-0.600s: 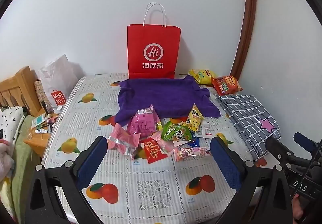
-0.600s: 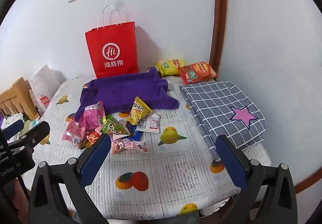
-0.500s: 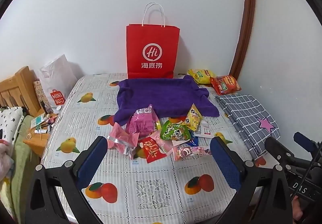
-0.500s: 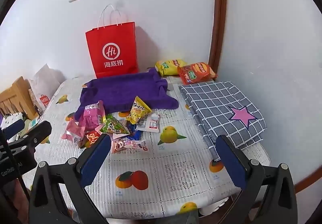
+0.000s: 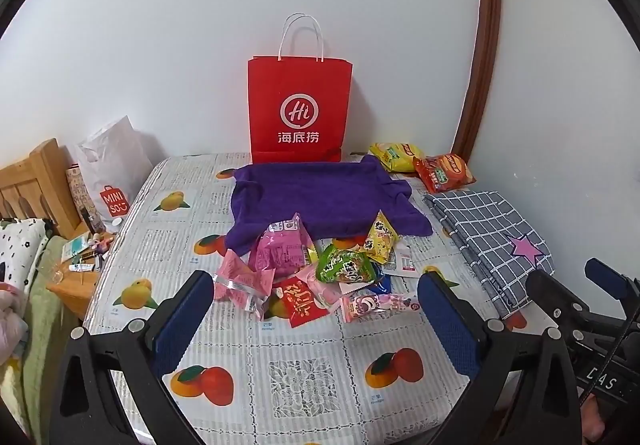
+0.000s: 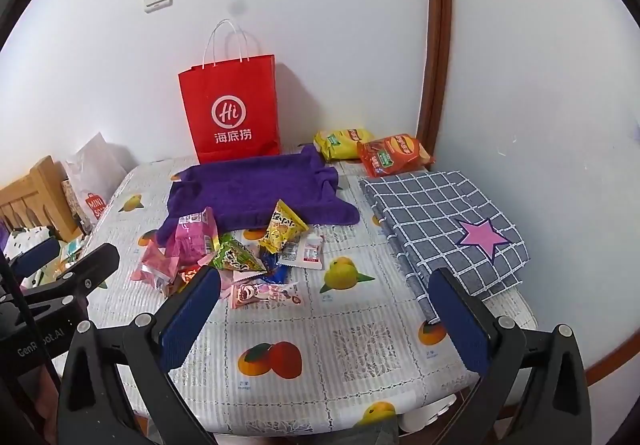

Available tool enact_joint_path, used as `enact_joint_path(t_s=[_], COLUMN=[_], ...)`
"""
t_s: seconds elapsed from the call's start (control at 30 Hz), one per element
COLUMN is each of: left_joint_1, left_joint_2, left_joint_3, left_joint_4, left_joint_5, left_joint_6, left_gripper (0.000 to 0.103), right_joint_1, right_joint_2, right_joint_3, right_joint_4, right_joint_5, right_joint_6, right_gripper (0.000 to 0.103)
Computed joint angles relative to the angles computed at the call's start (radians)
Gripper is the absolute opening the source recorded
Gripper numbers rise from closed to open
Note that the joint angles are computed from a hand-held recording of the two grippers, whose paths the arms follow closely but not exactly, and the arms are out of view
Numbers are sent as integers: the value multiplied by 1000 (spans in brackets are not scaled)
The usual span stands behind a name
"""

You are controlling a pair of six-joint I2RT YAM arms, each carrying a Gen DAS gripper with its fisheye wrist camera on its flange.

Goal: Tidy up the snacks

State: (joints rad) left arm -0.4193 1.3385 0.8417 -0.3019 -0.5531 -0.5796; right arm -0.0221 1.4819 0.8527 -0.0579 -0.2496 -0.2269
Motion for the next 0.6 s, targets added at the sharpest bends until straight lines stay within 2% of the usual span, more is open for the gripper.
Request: enact_joint_path(t_s=[0.6], left_joint_1=[-15], left_joint_2=[-8], left_joint_3=[-14], left_joint_4=[3], left_joint_5=[-22], left_joint_6=[-1], left_gripper=[103], right_joint_1=[-7], right_joint_2=[-18], right_joint_3=[-12], right_joint_4=[-7], right_joint_5=[-19], right_joint_6=[8], right_gripper=[102])
